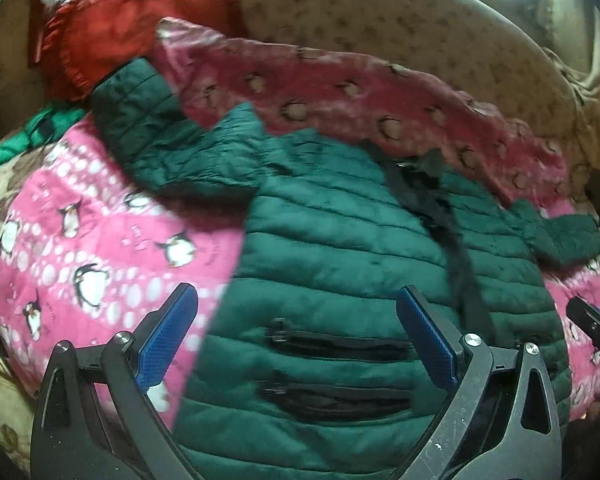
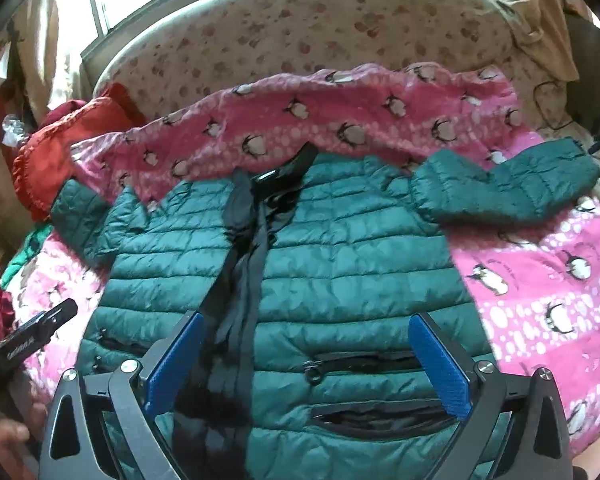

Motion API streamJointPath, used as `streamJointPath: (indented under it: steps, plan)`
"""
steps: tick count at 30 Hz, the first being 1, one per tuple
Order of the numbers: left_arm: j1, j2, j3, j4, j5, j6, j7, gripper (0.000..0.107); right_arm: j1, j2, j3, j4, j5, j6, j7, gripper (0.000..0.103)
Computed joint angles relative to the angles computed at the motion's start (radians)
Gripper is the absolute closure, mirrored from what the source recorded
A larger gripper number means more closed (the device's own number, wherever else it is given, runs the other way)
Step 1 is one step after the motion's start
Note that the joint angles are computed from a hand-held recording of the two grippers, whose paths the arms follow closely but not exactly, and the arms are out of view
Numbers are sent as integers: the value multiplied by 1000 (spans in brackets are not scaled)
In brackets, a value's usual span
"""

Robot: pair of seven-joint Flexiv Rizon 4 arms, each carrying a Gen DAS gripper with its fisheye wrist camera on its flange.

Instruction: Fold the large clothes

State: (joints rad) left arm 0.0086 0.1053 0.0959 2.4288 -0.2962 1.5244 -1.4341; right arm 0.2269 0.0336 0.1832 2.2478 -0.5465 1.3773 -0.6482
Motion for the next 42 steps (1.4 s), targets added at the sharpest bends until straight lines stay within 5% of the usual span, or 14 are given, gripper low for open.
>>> streamJointPath:
  steps: [12, 18, 24, 34, 42]
  plan:
    - [-1, -12, -51, -76, 114, -56, -140, 7, 9, 6, -2, -37, 153, -38, -145, 1]
    - [-38, -29, -41, -85, 45, -28, -118, 7, 6, -6, -5, -47, 134, -24, -151, 2]
    - [20, -30, -63, -131, 266, -74, -249, 7, 5, -18, -8, -47, 108, 0, -142, 2]
    - [-9, -43, -45, -124, 201, -59, -204, 7, 21, -34, -8, -66, 141, -5, -170, 2]
    - [1, -55, -53, -147, 255, -84, -230, 7, 27, -41, -8, -75, 144, -14, -175, 1]
